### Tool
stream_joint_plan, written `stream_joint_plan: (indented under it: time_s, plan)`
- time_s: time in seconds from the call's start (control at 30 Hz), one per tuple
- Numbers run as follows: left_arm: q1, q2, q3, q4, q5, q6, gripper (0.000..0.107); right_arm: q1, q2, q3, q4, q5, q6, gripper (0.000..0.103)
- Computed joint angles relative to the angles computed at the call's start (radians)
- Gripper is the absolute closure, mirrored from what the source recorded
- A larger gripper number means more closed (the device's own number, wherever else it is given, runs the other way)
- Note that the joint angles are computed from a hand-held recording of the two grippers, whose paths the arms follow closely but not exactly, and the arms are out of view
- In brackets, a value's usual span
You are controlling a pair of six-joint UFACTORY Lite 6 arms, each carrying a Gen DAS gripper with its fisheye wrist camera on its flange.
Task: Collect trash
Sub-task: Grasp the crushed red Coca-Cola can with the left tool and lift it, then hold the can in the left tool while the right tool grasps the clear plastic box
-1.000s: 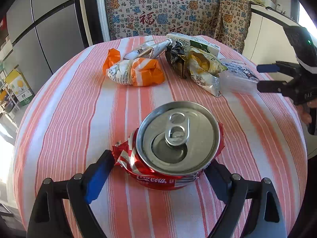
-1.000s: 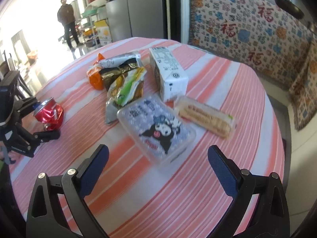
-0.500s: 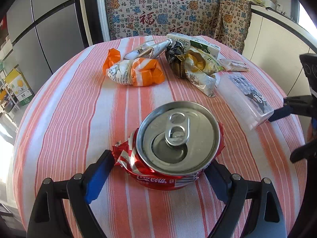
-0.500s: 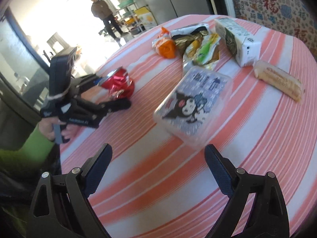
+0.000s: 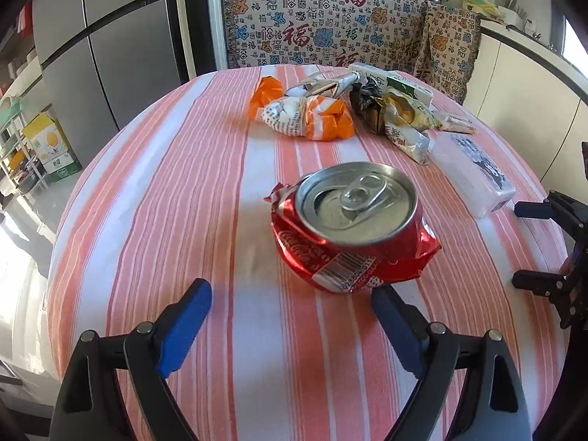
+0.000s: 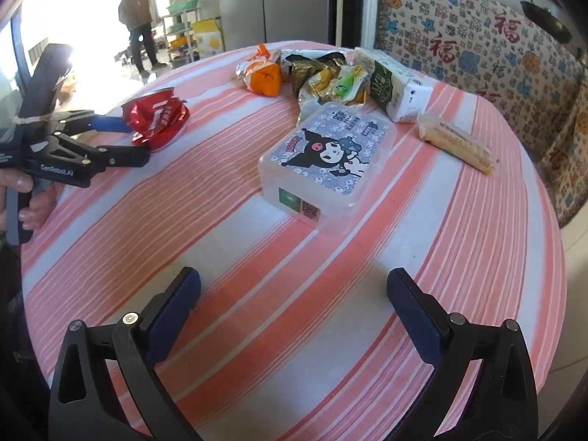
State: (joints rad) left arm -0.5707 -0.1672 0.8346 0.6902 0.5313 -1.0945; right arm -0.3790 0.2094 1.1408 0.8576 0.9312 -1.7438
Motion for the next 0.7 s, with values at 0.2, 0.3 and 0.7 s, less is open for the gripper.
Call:
stream_joint_plan:
  time_s: [0.2, 0.3, 0.7]
  plan:
    - [-0.085, -0.062, 0.001, 0.030, 0.045, -0.121, 0.016, 0.000, 0.010, 0.010, 0.004, -0.025, 0.012, 0.001]
    - [-0.133, -0.050, 0.058, 0.063, 0.047, -0.222, 0.016, -0.016, 0.001, 0.000, 0.003, -0.020, 0.000, 0.001]
    - [-0.105, 0.238, 0.341, 0.062, 0.188, -0.226, 0.031, -0.002, 0.119, 0.304, -0.118, 0.109, 0.380, 0.001]
